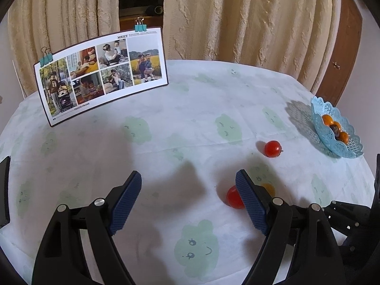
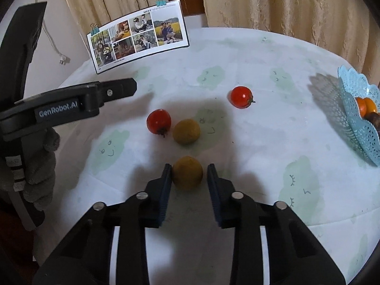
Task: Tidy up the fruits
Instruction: 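Grasp a tan round fruit with the right gripper while the left gripper grasps the large red tomato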
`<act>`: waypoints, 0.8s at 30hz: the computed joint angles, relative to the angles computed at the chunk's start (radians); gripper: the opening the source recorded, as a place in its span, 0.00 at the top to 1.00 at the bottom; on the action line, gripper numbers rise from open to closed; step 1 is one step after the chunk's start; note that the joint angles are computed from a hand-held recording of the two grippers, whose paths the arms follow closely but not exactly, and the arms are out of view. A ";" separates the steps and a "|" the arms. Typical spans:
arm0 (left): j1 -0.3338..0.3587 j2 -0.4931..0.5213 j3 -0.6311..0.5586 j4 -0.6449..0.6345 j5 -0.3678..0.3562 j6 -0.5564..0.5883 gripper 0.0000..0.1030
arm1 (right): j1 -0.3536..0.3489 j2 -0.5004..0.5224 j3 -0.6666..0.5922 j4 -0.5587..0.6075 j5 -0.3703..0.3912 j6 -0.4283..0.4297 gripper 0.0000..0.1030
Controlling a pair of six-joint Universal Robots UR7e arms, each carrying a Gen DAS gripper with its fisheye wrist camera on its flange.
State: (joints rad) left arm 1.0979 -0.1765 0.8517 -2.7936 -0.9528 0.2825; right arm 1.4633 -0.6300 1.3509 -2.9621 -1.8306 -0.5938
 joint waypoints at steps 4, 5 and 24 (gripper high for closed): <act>-0.002 0.001 0.009 0.013 -0.017 0.013 0.22 | -0.012 -0.024 0.028 -0.035 0.020 0.025 0.74; -0.004 0.002 0.012 0.018 -0.024 0.018 0.24 | -0.016 -0.031 0.034 -0.038 0.025 0.033 0.74; 0.006 0.072 -0.100 0.203 -0.082 -0.025 0.62 | -0.049 -0.077 0.090 -0.103 0.083 0.081 0.74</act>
State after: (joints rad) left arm 1.1041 -0.1043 0.7517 -2.5910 -1.0349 0.2576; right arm 1.4143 -0.7068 1.4413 -3.0650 -1.7473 -0.5125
